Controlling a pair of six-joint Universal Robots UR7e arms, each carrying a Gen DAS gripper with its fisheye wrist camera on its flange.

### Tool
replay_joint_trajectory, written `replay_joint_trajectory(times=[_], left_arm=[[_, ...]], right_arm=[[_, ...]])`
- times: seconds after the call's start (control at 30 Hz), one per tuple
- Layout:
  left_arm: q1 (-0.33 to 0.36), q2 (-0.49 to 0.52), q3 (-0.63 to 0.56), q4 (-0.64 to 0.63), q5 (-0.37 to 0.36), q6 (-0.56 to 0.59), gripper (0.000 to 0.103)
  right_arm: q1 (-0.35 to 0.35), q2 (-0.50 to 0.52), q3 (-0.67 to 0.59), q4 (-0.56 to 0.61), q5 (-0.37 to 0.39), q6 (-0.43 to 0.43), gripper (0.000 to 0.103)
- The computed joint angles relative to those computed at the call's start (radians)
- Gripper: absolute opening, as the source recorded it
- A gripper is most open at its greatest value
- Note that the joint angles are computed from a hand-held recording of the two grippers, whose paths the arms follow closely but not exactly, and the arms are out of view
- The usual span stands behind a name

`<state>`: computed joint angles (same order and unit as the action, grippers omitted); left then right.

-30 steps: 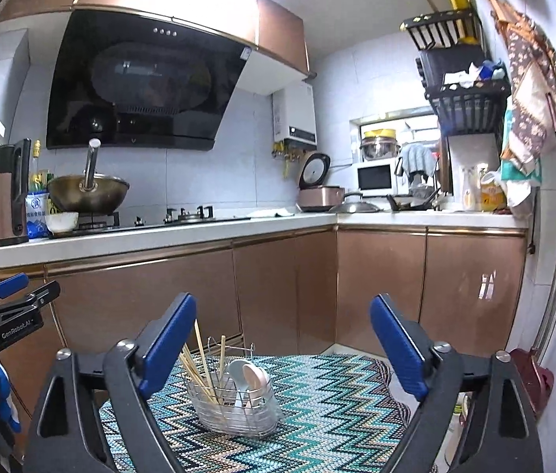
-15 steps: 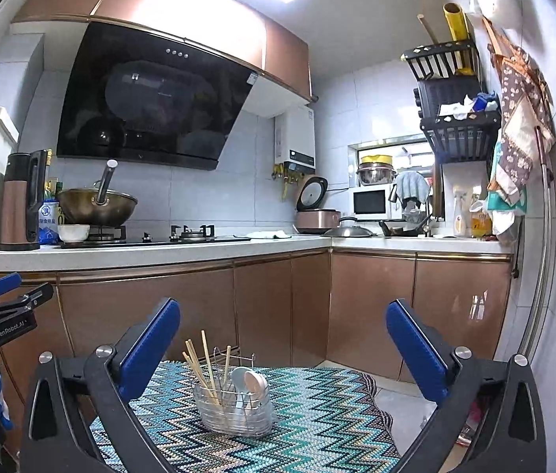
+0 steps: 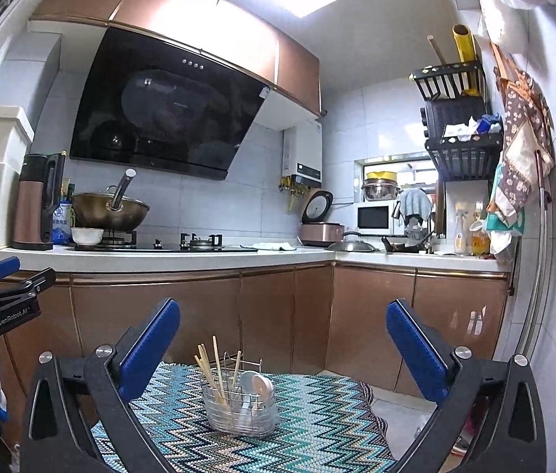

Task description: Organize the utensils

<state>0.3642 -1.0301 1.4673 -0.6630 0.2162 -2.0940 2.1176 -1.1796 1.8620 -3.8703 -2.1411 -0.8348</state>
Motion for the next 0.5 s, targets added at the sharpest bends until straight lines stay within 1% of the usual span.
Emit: replay_joint_trajectory(times=[0.03, 0.1, 0.13, 0.17, 0.23, 0.27, 0.33, 0.37, 0.4, 0.43, 0.47, 0.5], left_arm=[[-0.002, -0.002, 0.004, -0.014, -0.002, 0.013, 0.074], [-0.009, -0.011, 0.03, -0.107, -0.009, 0.092, 0.074], [-0.012, -0.014, 0.037, -0.127, -0.01, 0.11, 0.075], [-0.016, -0.015, 0.035, -0.11, -0.009, 0.097, 0.075], [-0.021, -0.01, 0.015, -0.03, -0.007, 0.031, 0.075], [-0.024, -0.01, 0.012, -0.012, -0.006, 0.008, 0.075], [-0.028, -0.01, -0.004, 0.07, 0.002, -0.08, 0.075], [-0.03, -0.009, -0.009, 0.082, -0.003, -0.093, 0.075], [-0.031, -0.013, -0.001, 0.052, -0.007, -0.067, 0.075], [-0.032, -0.023, 0.02, -0.019, -0.013, -0.002, 0.075], [-0.034, -0.027, 0.029, -0.052, -0.015, 0.026, 0.075], [-0.035, -0.029, 0.03, -0.051, -0.015, 0.025, 0.075]], right_arm=[[0.002, -0.002, 0.002, 0.0, -0.001, -0.001, 0.103], [0.008, -0.006, 0.005, -0.003, -0.004, -0.005, 0.103], [0.009, -0.008, 0.007, -0.003, -0.004, -0.007, 0.103], [0.012, -0.009, 0.009, -0.004, -0.007, -0.011, 0.103], [0.017, -0.011, 0.012, -0.008, -0.011, -0.019, 0.103], [0.018, -0.012, 0.013, -0.01, -0.012, -0.021, 0.103], [0.023, -0.014, 0.014, -0.008, -0.017, -0.023, 0.103], [0.024, -0.015, 0.015, -0.01, -0.019, -0.025, 0.103], [0.027, -0.015, 0.015, -0.012, -0.021, -0.027, 0.103], [0.028, -0.016, 0.016, -0.014, -0.022, -0.029, 0.103], [0.03, -0.018, 0.018, -0.015, -0.023, -0.029, 0.103], [0.032, -0.019, 0.018, -0.015, -0.026, -0.031, 0.103]])
